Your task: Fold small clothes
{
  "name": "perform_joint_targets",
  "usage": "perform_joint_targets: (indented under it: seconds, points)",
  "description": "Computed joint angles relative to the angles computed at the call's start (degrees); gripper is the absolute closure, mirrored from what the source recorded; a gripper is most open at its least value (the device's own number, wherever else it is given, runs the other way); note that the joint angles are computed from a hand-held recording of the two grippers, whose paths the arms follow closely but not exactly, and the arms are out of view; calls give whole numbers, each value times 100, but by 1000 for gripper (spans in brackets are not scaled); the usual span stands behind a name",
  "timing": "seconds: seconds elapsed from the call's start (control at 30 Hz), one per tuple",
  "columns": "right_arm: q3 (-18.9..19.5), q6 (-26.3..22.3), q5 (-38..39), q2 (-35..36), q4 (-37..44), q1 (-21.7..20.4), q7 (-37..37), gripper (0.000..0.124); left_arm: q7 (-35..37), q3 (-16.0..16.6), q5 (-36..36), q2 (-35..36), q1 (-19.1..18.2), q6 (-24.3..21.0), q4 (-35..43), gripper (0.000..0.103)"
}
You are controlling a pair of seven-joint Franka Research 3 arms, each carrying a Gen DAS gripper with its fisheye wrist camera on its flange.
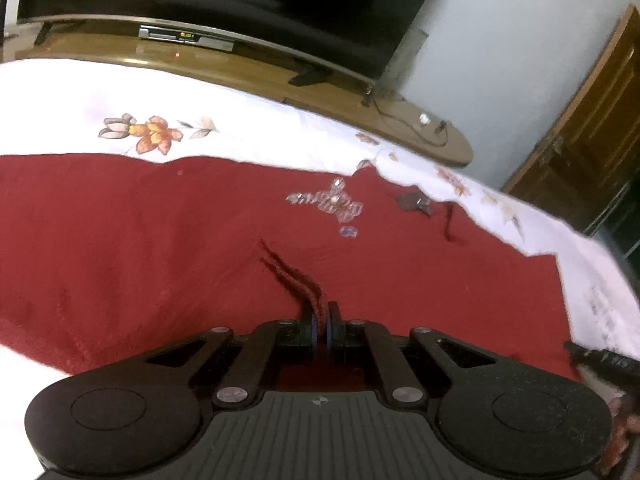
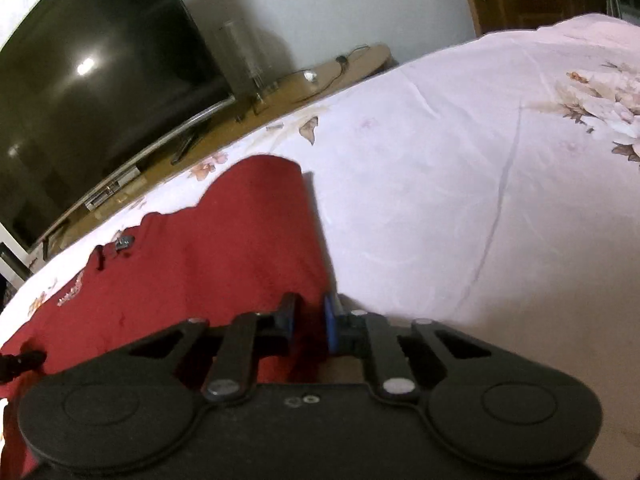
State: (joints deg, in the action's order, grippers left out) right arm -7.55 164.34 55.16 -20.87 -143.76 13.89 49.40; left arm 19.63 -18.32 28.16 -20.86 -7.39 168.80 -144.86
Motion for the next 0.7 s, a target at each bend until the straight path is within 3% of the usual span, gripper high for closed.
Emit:
perform_joint_targets:
  seconds: [0.07,0.13,0.17,0.23,0.3,0.33,0.4,0.43,0.57,0.63,0.7]
  points:
    - [61,-15,-170,-66,-43,-61,40,108,-52,-140,201,37,108,-66,62,100]
    - [54,-185,-321,-49,38,-118,180,103,13,-73,201,45,44,-81,98,100]
    - [18,-147,-237,-48,88,-80,154,96,24,-63,223,46,41,-66,102,100]
    - [-129,187,235,34,266,175,-269,93,-6,-80,263,58,57,-68,95,100]
    - [-295,220,749,303,634,405,-787,92,-250,-194,385,30,189,8,55,100]
    - [-261,203,856,493,828,394,-893,93,-369,-247,445,20,249,32,43,100]
    - [-184,137,822,856,1119,346,-1004,107,-610,-371,619,3,388,79,27,100]
    - [27,58,282,1081,1205,110,-660,124,-733,-428,714,-10,458,116,11,100]
    - [339,116,-354,1242,1227,-251,-294,124,-672,-201,644,-59,275,216,-80,99]
    - [340,28,-371,1234,1276,-323,-174,113,-810,-368,782,-299,471,71,-96,99]
    - [243,36,268,1187,1338,-234,-691,103,-1090,-599,1052,-537,767,-60,-63,99]
